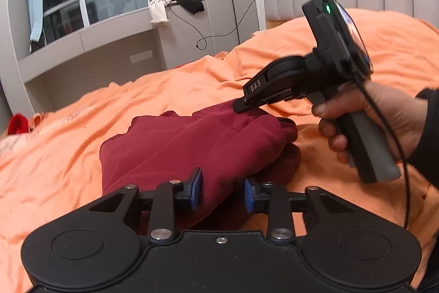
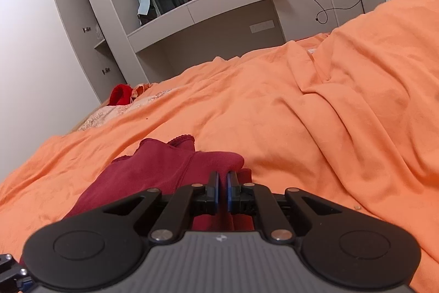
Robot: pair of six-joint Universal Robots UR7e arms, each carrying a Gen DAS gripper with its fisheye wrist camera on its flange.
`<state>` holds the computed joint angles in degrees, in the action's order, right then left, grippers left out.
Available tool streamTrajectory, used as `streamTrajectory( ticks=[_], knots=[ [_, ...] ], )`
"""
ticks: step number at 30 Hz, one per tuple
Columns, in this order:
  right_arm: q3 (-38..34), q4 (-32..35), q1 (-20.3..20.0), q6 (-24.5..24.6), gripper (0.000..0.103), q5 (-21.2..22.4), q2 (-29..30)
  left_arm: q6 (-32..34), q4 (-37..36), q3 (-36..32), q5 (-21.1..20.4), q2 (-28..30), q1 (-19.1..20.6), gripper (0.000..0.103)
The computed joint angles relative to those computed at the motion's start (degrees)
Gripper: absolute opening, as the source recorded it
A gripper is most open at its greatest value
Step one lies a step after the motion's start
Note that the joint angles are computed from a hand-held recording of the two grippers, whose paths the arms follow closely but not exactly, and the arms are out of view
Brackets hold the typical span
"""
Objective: Fold small clothes
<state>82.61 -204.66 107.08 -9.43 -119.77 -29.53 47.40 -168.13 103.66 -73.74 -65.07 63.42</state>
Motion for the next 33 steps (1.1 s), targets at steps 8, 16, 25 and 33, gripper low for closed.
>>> streamTrajectory(
  ticks=[8,16,25,33],
  knots=[
    [0.8,-0.5,0.0,-0.6,0.026,-1.5,-0.3,-3.4,-1.2,1.4,-2.6,-3.0,-0.4,0.102],
    [4.4,-4.9,0.5,-2.7,0.07,-0.7,-1.9,-3.8,-5.3,1.3,-0.6,-4.9,-0.7,0.102],
    [8.7,-11.1,3.0,-7.9,0.103,-1.2,-1.8,-5.3,-8.9,-4.0,6.6,-2.3,2.0,0.102],
    [11.0,-12.8,5.6,-7.8,0.103,-0.3,-1.3,-12.1,-0.9,-9.3,4.5,-0.3,5.8,0.102]
  ],
)
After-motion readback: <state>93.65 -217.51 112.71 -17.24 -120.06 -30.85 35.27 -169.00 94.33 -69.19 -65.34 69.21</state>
